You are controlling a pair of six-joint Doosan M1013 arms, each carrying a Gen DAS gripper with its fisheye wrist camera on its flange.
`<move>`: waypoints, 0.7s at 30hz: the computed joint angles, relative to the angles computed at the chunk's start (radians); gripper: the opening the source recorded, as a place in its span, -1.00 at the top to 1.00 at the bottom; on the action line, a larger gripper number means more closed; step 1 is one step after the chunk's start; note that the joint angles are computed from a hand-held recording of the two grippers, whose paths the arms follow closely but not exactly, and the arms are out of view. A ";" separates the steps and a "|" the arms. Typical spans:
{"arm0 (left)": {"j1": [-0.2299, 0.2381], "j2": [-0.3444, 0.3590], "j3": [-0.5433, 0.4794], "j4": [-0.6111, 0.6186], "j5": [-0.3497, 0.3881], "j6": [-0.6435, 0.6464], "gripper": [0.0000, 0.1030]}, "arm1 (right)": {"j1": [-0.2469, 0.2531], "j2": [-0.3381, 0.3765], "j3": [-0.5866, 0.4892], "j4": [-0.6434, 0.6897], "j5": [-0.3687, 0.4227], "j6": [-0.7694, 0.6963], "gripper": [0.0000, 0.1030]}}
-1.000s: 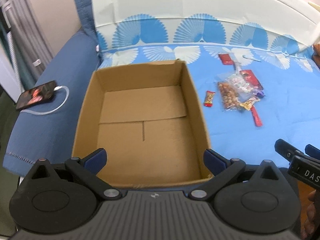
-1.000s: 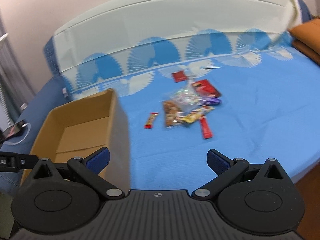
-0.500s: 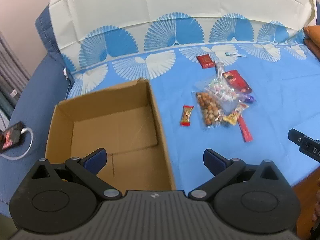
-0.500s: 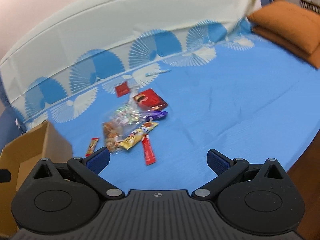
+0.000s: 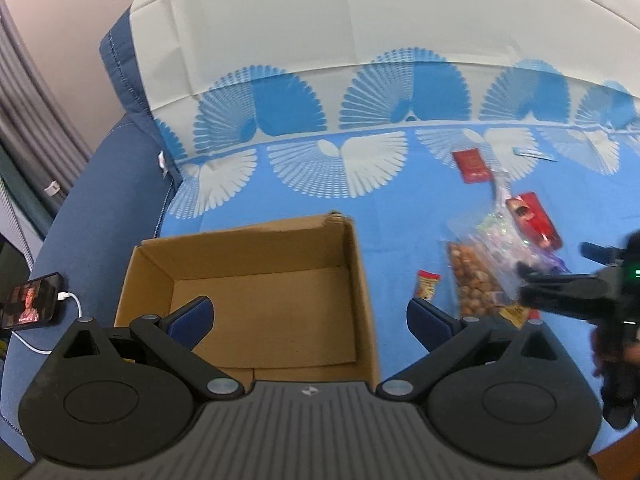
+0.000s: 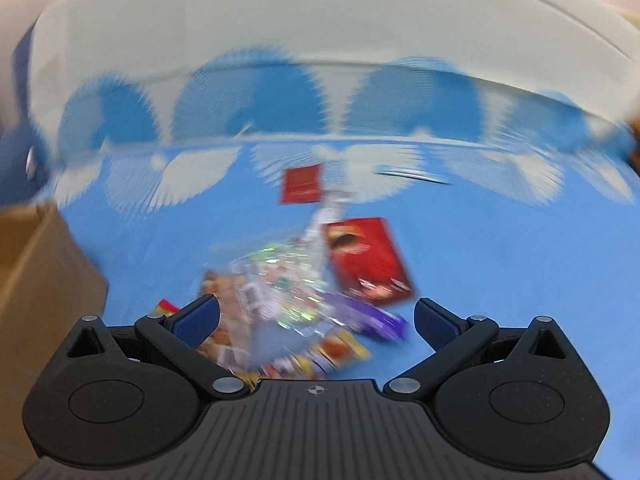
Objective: Organize snacks
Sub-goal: 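Grasp the nut bag with the left tool while the right tool grasps the candy bag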
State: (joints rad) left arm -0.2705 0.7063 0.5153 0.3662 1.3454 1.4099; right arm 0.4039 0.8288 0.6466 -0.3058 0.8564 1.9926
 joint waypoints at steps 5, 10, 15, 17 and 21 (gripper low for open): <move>0.011 0.041 -0.061 -0.007 0.047 0.014 -1.00 | 0.019 0.197 -0.328 -0.033 0.222 -0.130 -1.00; 0.014 0.054 -0.072 -0.019 0.059 0.021 -1.00 | 0.007 0.228 -0.362 0.010 0.205 -0.101 -1.00; 0.014 0.051 -0.069 -0.041 0.058 0.017 -1.00 | -0.016 0.152 -0.224 0.062 0.095 -0.074 0.44; 0.011 0.051 -0.068 -0.051 0.057 0.020 -1.00 | -0.020 0.113 -0.163 0.036 0.062 -0.027 0.69; 0.005 0.040 -0.048 -0.069 0.042 0.036 -1.00 | -0.031 0.004 0.013 -0.019 -0.057 0.102 0.99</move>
State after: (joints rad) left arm -0.2660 0.7458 0.4672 0.2970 1.3871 1.4457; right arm 0.3725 0.8329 0.6600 -0.3250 0.7990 2.0942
